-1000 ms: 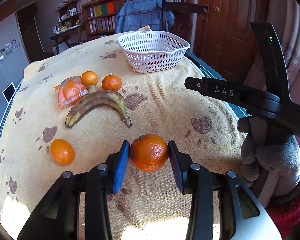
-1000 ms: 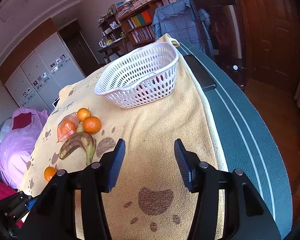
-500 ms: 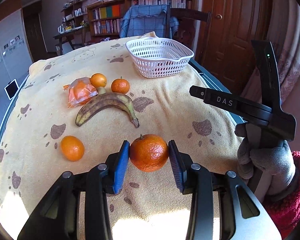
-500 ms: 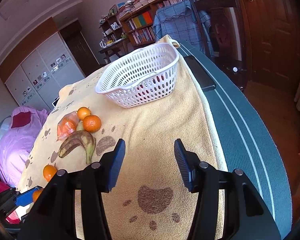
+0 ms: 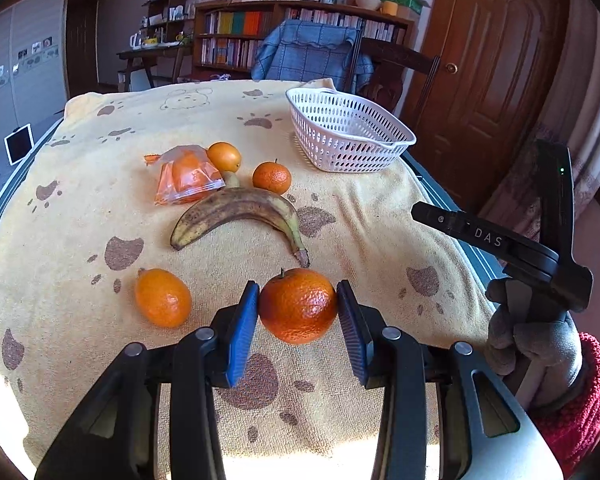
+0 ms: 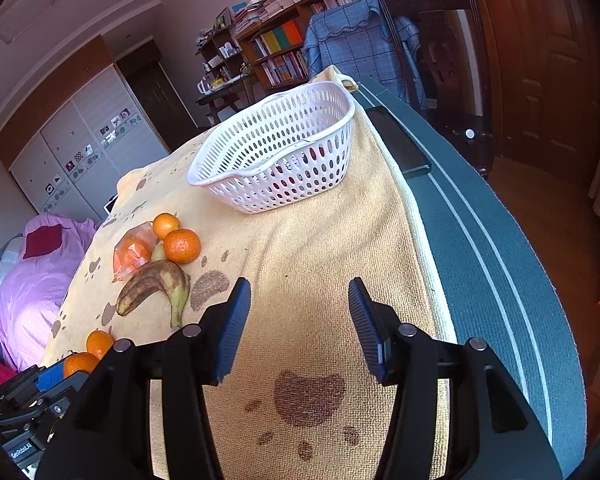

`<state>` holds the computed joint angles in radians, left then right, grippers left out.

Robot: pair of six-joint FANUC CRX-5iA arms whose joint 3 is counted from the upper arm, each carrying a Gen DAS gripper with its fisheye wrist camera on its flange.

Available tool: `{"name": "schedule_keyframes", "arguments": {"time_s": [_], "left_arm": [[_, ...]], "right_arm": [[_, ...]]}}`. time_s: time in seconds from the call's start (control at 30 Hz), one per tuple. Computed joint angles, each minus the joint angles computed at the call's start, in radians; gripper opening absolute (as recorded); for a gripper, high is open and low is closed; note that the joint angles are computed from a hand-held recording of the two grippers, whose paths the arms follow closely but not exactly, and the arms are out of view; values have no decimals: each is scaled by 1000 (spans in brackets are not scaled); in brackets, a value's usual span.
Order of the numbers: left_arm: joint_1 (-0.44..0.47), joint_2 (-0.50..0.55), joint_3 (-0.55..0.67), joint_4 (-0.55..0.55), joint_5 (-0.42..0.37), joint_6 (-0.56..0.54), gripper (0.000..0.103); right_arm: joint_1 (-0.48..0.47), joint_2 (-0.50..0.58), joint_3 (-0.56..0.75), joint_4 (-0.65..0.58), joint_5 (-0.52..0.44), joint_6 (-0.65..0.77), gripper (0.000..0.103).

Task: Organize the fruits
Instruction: 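Carry the mandarin into the white basket and open the left gripper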

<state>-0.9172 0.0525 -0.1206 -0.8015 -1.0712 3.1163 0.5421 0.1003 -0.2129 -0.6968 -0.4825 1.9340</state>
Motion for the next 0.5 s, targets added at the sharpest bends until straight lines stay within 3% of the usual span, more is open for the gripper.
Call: {"name": "schedule_keyframes", "arguments": {"time_s": [0.3,0.5], "left_arm": [[52,-80,-65,-29,62,26,40],[180,-76,-58,41,190,-106,40]], "right_arm": [[0,-3,-7,14,7,-36,52],[24,-2,-17,70,34,-94,52]]}}
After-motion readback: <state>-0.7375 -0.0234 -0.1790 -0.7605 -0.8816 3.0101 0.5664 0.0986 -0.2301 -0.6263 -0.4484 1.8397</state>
